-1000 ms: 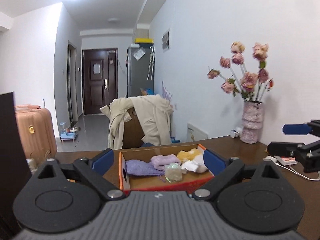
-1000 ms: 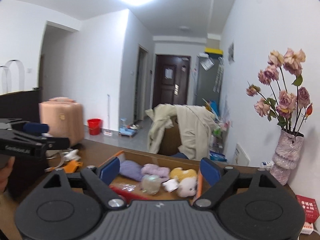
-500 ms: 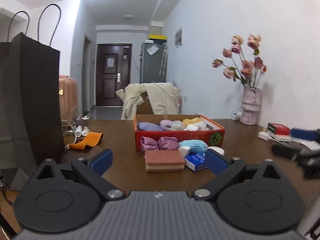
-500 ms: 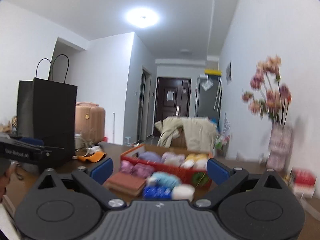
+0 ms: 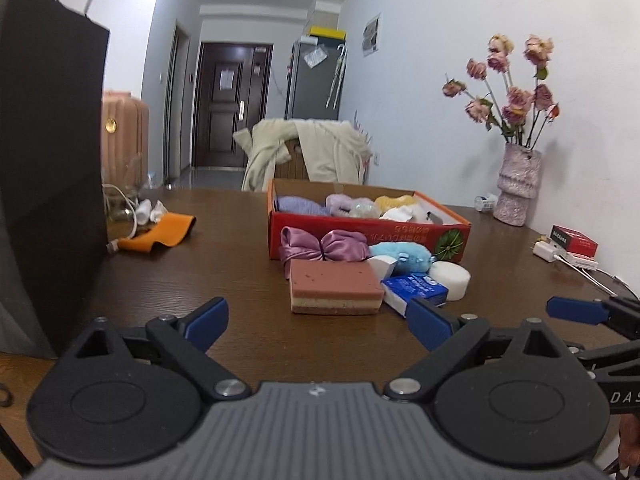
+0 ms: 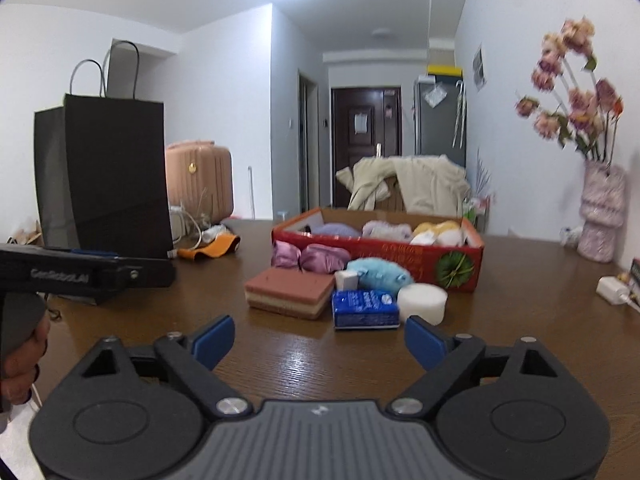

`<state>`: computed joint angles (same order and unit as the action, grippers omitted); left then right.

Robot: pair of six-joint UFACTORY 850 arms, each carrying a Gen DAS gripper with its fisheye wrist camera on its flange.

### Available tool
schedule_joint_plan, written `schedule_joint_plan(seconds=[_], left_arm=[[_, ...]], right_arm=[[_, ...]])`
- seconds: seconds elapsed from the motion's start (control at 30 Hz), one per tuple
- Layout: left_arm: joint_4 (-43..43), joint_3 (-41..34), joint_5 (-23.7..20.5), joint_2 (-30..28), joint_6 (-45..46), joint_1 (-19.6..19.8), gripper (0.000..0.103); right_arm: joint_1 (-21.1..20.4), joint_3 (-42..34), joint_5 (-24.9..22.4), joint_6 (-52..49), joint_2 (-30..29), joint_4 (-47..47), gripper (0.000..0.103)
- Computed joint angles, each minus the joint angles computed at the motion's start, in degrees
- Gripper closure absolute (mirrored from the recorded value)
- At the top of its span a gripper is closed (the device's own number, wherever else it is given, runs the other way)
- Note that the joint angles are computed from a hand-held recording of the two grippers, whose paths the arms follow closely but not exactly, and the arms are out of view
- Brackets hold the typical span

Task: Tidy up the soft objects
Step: 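Withdraw both grippers from the box back over the table, then grasp the pink-brown sponge block with both grippers, then lift the sponge block and carry it into the box with both grippers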

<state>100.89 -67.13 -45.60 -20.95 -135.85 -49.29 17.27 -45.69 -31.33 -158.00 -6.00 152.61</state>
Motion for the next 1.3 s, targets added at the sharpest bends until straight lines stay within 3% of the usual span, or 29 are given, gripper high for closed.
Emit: schedule_joint_plan(seconds=[0.2,0.27,0.43,0.53,0.67,0.83,0.93,1.2,1.3], left_arm=[[3.26,-5.27,8.46,-3.67,-1.02,6.14,0.024],[3.49,-7.55,12.35,-5.22,-2.59,8.74,0.027],[4.17,-12.63,17.49,-9.14,-2.63,12.4,0.034],[5.02,-15.28,21.98,-11.59,-3.37,14.39,0.047],[18.0,-15.26,29.83,-13.01,-20.49,17.63,0.056],[29.65,-13.51,31.22,-12.34,-35.12,18.75,0.062],[32.91,-13.14,30.82,-12.31,-38.73,18.93,0.063],[31.98,-13.12,30.04,-12.28,-38.43,18.76,0.064],[25.25,-12.69,30.64,-11.05,-34.29,18.34,0.066]], right_arm=[[-0.93,-10.54,3.27,17.46,-8.6,-11.81,0.024],[-0.68,-15.45,4.2,23.1,-12.35,-16.07,0.038],[0.37,-27.29,6.73,32.67,-21.4,-23.74,0.053],[0.73,-33.87,7.95,42.99,-26.21,-32.49,0.063],[1.01,-40.13,8.7,55.83,-31.43,-42.41,0.073],[0.55,-40.12,6.5,55.7,-32.29,-41.79,0.072],[-0.18,-40.63,4.62,59.16,-32.9,-43.7,0.072],[-0.2,-41.2,3.89,58.94,-33.34,-43.65,0.073],[0.14,-40.42,4.72,56.52,-32.56,-42.43,0.074]])
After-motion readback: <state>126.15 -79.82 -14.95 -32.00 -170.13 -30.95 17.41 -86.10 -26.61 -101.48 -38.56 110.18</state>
